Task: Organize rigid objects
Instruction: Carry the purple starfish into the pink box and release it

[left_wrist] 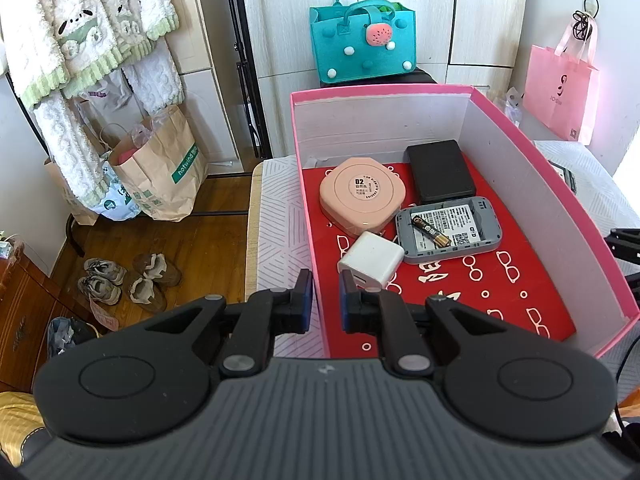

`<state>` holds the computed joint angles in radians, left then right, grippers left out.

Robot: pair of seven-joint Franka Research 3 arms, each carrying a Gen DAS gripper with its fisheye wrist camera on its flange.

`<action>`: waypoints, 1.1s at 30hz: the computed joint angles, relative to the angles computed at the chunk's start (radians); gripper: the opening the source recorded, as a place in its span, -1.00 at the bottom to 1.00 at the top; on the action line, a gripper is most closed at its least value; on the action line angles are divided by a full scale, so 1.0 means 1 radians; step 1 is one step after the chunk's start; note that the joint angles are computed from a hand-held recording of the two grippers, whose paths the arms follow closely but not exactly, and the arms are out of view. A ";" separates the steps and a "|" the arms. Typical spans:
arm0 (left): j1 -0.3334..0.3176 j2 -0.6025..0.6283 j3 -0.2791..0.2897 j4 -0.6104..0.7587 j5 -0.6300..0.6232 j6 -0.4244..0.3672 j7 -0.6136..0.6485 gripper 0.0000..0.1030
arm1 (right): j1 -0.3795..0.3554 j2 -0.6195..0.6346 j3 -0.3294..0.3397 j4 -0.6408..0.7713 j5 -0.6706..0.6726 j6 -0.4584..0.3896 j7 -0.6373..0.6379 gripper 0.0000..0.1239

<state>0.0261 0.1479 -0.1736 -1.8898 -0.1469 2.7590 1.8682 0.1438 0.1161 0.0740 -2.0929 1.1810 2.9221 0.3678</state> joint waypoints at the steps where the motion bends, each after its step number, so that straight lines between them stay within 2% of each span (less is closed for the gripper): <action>1: 0.000 0.000 0.000 0.000 0.001 0.000 -0.001 -0.78 | 0.005 0.006 0.005 0.002 0.006 0.024 -0.013 -0.04; 4: -0.001 0.001 -0.001 -0.002 0.001 0.005 0.001 -0.78 | 0.014 0.024 0.031 0.011 0.067 0.110 -0.099 -0.04; 5: 0.000 0.001 -0.002 -0.002 0.000 0.006 0.002 -0.78 | 0.013 0.025 0.037 0.012 0.085 0.118 -0.120 -0.15; 9: 0.001 0.003 -0.004 0.000 -0.008 0.002 0.009 -0.78 | 0.019 -0.001 0.015 -0.017 -0.009 0.090 -0.015 -0.15; 12: 0.004 0.005 -0.008 0.002 -0.022 0.004 0.022 -0.78 | 0.017 -0.008 0.019 -0.023 0.013 0.096 -0.015 -0.16; 13: 0.005 0.005 -0.008 0.003 -0.025 0.002 0.026 -0.78 | 0.015 -0.012 0.019 -0.023 0.027 0.091 -0.023 -0.19; 14: 0.005 0.005 -0.009 0.003 -0.026 0.001 0.027 -0.78 | 0.012 -0.019 0.020 -0.024 0.051 0.083 -0.041 -0.31; 15: 0.004 0.006 -0.009 0.004 -0.027 0.001 0.028 -0.78 | 0.008 -0.030 0.024 -0.021 0.120 0.078 -0.101 -0.34; 20: 0.011 0.005 -0.012 0.003 -0.053 -0.004 0.053 -0.78 | 0.022 -0.059 -0.010 -0.029 0.082 0.032 -0.041 -0.34; 23: 0.009 0.005 -0.010 0.003 -0.053 -0.003 0.054 -0.78 | 0.030 -0.063 -0.016 -0.032 0.054 0.051 -0.009 -0.34; 28: 0.011 0.007 -0.009 0.007 -0.055 -0.008 0.061 -0.78 | 0.034 -0.110 -0.026 -0.012 0.159 0.032 -0.111 -0.34; 30: 0.014 0.008 -0.011 0.013 -0.066 -0.021 0.072 -0.78 | 0.039 -0.129 -0.036 0.009 0.202 -0.002 -0.159 -0.34; 33: 0.019 0.007 -0.011 0.024 -0.085 -0.043 0.088 -0.78 | 0.044 -0.146 -0.051 0.048 0.208 -0.099 -0.186 -0.34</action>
<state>0.0453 0.1553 -0.1844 -1.8659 -0.2316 2.7157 1.9558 0.1874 -0.0299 0.0225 -2.0445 1.3887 2.8228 0.1820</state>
